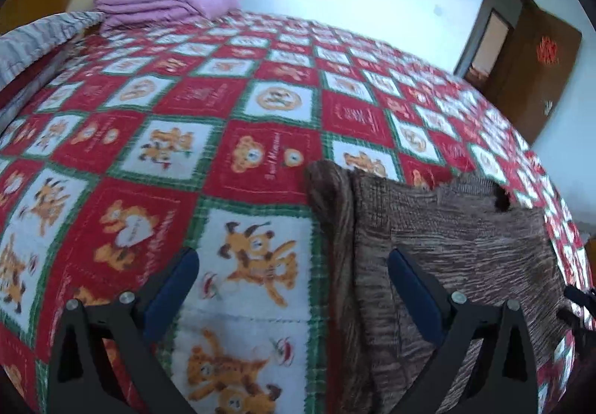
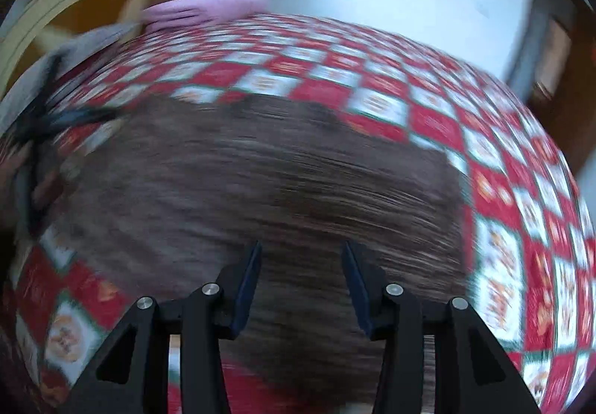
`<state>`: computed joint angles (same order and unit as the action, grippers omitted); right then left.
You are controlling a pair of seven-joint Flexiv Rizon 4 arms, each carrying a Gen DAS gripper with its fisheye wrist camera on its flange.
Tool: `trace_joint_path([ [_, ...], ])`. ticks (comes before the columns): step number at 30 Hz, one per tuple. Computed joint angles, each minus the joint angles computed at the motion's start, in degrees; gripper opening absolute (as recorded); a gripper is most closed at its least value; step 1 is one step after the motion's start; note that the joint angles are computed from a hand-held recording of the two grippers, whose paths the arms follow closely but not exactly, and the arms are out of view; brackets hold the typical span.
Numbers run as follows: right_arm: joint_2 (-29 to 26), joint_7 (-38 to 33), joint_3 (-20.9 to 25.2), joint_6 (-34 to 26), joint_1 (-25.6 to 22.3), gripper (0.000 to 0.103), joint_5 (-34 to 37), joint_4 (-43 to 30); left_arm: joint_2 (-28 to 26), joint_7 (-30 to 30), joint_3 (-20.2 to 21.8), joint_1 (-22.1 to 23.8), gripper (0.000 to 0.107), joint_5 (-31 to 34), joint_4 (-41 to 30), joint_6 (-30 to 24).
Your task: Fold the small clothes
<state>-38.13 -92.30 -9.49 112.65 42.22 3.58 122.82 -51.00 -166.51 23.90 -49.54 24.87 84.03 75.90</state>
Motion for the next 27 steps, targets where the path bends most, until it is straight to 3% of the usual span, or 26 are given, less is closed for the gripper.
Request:
trace_joint_path([
  [4,-0.52,-2.83,2.93,2.24,4.53,0.056,-1.37,0.7,-1.48,8.55,-5.78,4.88,0.103,-1.93,-3.83,-4.63],
  [6,-1.53,-4.85,1.43,2.63,8.82,0.056,-0.49,0.45,-1.79,10.07,-8.22,7.19,0.103,-3.18,-3.43,-2.31],
  [10,-5.58,-11.31,-6.18,3.49,21.82,0.056,6.59,-1.32,-2.55,10.73,-7.32,7.2,0.103,-4.55,-2.14,3.84],
  [15,-8.72,-11.3,-9.79,2.28,27.13,0.056,8.96,-3.59,-3.1,11.45,-5.83,6.7,0.102,-7.5,-0.28,9.99],
  [21,-12.15,-9.29,-12.81,1.27,30.26,0.056,10.35,-6.36,-5.01,16.16,-8.27,9.03,0.084,-11.93,-1.36,13.82],
  [23,-12.71,-8.58,-13.2,1.43,30.34,0.056,10.23,-7.19,-5.56,19.15,-10.38,10.5,0.069,-12.64,-1.89,15.26],
  [26,-12.58,-7.38,-11.97,1.55,29.06,0.056,9.85,-7.82,-6.23,22.17,-10.17,9.93,0.058,-14.21,-2.81,14.48],
  [27,-12.03,-6.95,-10.65,1.57,27.74,0.05,9.21,-7.85,-6.36,22.93,-10.36,10.01,0.047,-14.69,-2.66,15.24],
])
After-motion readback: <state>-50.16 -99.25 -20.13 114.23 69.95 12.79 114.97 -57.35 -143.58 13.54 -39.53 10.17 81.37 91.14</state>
